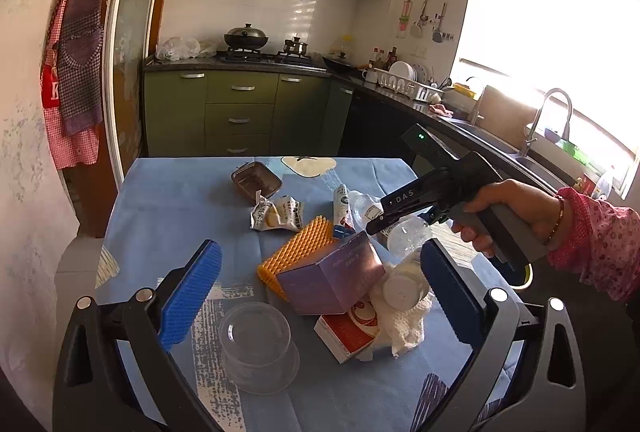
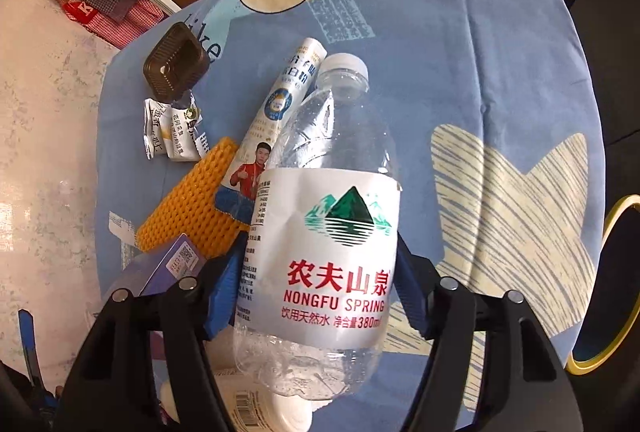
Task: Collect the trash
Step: 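Grasp the clear Nongfu Spring water bottle with the right gripper, then carry the water bottle over the bin and release it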
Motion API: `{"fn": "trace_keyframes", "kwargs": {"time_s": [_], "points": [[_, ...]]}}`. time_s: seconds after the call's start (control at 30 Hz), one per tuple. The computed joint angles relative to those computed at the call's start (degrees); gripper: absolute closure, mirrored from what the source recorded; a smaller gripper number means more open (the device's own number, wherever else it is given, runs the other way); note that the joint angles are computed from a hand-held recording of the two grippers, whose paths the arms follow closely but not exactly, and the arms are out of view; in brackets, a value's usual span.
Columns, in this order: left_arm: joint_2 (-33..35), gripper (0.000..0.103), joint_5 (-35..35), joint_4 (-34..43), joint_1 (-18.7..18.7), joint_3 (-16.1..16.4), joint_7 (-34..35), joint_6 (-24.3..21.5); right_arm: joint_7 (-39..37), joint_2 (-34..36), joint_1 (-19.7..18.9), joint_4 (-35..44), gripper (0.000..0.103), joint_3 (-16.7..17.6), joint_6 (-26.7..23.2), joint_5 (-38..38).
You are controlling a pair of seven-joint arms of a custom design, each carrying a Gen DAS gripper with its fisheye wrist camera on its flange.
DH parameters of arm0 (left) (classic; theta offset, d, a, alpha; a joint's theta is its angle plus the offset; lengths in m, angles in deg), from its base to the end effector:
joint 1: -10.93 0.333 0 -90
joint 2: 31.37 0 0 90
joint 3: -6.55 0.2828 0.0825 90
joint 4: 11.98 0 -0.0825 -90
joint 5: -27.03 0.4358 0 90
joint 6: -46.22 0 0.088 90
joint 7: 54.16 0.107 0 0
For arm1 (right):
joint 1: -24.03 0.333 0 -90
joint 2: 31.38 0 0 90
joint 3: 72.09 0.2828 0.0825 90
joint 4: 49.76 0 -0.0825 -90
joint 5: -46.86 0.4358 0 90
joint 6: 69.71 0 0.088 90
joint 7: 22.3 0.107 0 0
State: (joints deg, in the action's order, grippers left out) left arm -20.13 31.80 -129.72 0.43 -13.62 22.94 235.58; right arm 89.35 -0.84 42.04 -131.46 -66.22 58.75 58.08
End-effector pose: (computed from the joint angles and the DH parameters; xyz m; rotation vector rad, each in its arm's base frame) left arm 0.5700 -0.3369 0.4158 -1.3832 1.9867 -1.3279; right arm 0.7013 0.3027 0.3704 -1.8915 2.0552 0.1350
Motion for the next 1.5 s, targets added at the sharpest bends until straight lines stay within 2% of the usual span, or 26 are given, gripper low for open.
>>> {"fn": "trace_keyframes", "kwargs": {"time_s": [0.17,0.2,0.37,0.57,0.7,0.87,0.97,1.0,1.1,1.17,1.2,1.27,1.37,1.43,1.5], "points": [[0.4,0.005,-0.5,0.7,-2.9,2.5,0.4,-0.2,-2.5,-5.3,-2.1,-7.3,0.039,0.8,4.8,3.9],[0.4,0.005,-0.3,0.7,-1.9,1.5,0.5,-0.2,-3.1,-6.5,-2.4,-8.7,0.039,0.8,5.7,4.5],[0.3,0.005,-0.9,1.1,-5.5,4.6,1.3,-0.6,-6.3,-12.8,-3.3,-16.7,0.039,1.2,10.5,8.0],[0.5,0.005,-0.7,1.7,-4.5,2.8,2.2,-0.8,-8.2,-26.5,-4.2,-34.1,0.039,-0.7,20.3,11.4],[1.3,0.005,-0.2,2.5,-2.4,-0.1,3.1,-1.0,-1.2,-35.4,-5.5,-46.4,0.039,-3.3,24.9,5.6],[2.4,0.005,-0.3,4.3,-5.0,1.3,4.2,-2.7,6.8,-41.2,-9.3,-56.9,0.038,-5.5,27.3,0.0],[3.0,0.005,-0.4,5.4,-7.2,3.1,4.6,-4.0,10.0,-42.1,-11.7,-60.4,0.038,-6.5,28.4,-2.4],[3.2,0.005,-0.1,5.9,-9.1,4.7,4.3,-4.6,10.6,-41.9,-12.3,-60.8,0.039,-6.8,28.7,-2.8],[3.4,0.005,0.2,6.5,-10.0,5.2,4.9,-5.4,11.9,-40.2,-13.8,-61.1,0.040,-7.5,29.8,-4.0],[3.3,0.005,0.9,6.7,-11.9,7.1,4.4,-5.6,13.1,-38.8,-14.5,-60.6,0.041,-7.5,30.2,-5.3],[3.2,0.005,1.9,6.9,-14.4,9.7,3.2,-5.9,13.0,-38.0,-14.5,-60.3,0.042,-7.8,30.5,-4.8],[3.4,0.005,2.7,7.4,-15.5,10.9,2.2,-6.5,13.4,-36.5,-14.8,-59.6,0.045,-7.9,30.9,-5.1],[4.0,0.005,2.9,8.1,-14.0,9.3,2.5,-7.4,15.5,-34.6,-15.3,-58.1,0.045,-7.8,30.9,-7.5],[4.4,0.005,1.8,8.5,-11.2,6.0,4.4,-7.8,16.0,-33.9,-15.4,-57.5,0.045,-7.9,30.9,-8.0],[5.1,0.005,0.3,9.0,-8.6,2.8,6.9,-8.5,19.8,-33.8,-16.0,-57.2,0.042,-7.7,30.9,-13.2]]}}
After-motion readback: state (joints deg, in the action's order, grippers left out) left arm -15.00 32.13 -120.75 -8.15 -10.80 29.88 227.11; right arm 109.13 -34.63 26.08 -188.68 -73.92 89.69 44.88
